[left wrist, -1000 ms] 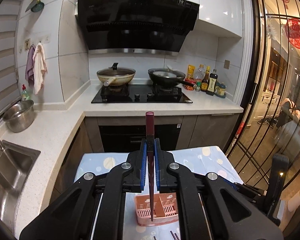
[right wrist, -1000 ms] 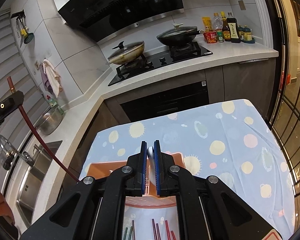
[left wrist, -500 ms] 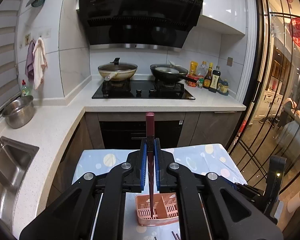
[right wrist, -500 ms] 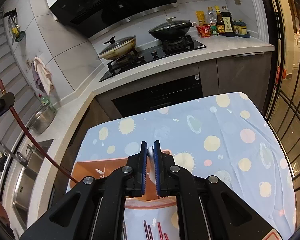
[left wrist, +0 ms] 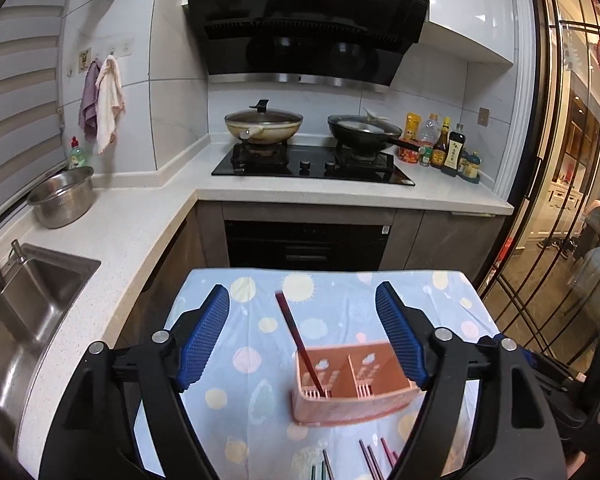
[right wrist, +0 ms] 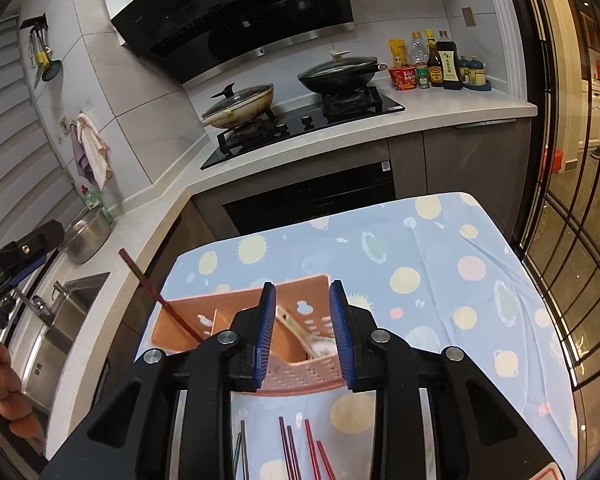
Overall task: Organize utensils
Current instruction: 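Insert the chopstick into the holder and open the left gripper while the right drops the spoon in, then grasp a green chopstick with the left gripper while the right grasps a red chopstick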
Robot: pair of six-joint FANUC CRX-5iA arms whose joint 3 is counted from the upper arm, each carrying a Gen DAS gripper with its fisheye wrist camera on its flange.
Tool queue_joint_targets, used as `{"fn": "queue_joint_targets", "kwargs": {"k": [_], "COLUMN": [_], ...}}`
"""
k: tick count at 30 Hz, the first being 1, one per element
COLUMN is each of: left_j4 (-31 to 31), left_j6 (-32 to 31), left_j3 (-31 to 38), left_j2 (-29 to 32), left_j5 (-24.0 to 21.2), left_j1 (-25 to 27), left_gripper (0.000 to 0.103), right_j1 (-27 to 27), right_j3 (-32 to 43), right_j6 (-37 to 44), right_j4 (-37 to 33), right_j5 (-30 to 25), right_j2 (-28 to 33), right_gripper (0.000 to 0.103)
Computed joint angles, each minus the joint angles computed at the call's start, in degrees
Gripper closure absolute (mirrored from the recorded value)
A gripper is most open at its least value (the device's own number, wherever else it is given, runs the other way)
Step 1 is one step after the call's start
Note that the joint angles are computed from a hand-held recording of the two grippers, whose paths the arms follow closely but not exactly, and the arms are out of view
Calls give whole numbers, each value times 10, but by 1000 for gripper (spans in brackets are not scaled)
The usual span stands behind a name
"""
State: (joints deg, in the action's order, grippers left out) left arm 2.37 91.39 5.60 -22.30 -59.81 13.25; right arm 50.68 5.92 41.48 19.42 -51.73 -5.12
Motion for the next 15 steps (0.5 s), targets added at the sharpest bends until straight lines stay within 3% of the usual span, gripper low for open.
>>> {"fn": "queue_joint_targets", "kwargs": {"k": [5, 15], "left_j4": [10, 8], "left_j6": [-15, -43], "left_j3": [-56, -193], "left_j2": [-54, -160], "left_j5": [-35, -143], "left_j1": [11, 8], "left_gripper": [20, 18], "right_j1": [31, 102], "right_j3": [-82, -211], "right_j6": [-44, -118], "right_j4": [8, -20], "right_j5": [-14, -124], "right_j2": [-76, -189], "right_gripper": [60, 59]}}
